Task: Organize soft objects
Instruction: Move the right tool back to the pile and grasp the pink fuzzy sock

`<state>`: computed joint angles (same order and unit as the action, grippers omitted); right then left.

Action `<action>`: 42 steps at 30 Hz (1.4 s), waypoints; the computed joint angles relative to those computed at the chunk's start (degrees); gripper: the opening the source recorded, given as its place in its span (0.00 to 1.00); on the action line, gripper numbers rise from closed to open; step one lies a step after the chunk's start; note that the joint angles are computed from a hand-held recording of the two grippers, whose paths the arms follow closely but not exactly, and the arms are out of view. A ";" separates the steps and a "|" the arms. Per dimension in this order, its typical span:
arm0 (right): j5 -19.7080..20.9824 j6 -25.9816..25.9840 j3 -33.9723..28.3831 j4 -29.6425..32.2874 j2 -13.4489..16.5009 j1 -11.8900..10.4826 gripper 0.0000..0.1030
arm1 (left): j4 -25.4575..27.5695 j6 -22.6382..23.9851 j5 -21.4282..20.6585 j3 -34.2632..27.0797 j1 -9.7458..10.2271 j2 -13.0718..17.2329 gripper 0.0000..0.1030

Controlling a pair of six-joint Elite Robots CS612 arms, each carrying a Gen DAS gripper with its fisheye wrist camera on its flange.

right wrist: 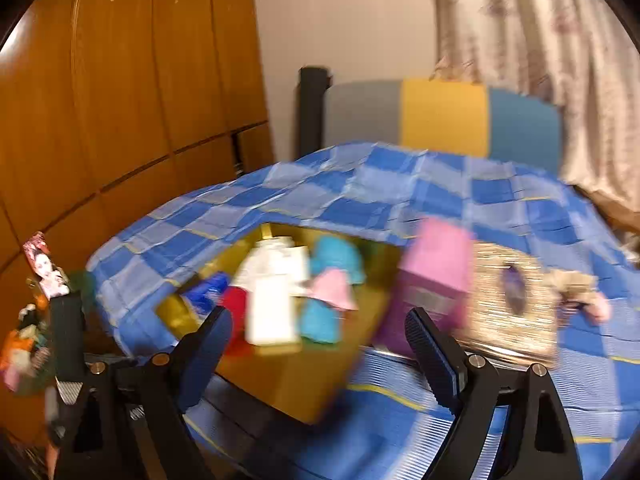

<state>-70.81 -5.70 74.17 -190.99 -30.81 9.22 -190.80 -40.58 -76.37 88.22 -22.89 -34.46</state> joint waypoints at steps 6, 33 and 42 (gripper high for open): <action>-6.28 2.98 5.39 -3.05 -1.82 -3.97 0.89 | -1.52 7.70 -2.55 -1.10 -1.58 0.55 0.54; -14.50 11.24 -8.96 21.77 5.86 -14.49 0.89 | 8.43 21.82 -17.15 -10.32 -7.87 2.37 0.54; -22.06 0.57 -36.65 40.70 18.02 -13.66 0.89 | 12.87 24.61 -17.94 -14.24 -8.22 3.60 0.54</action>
<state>-92.87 -5.13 37.53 -150.29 -12.80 -4.43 -177.93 -15.97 -94.32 73.98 -31.11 -30.86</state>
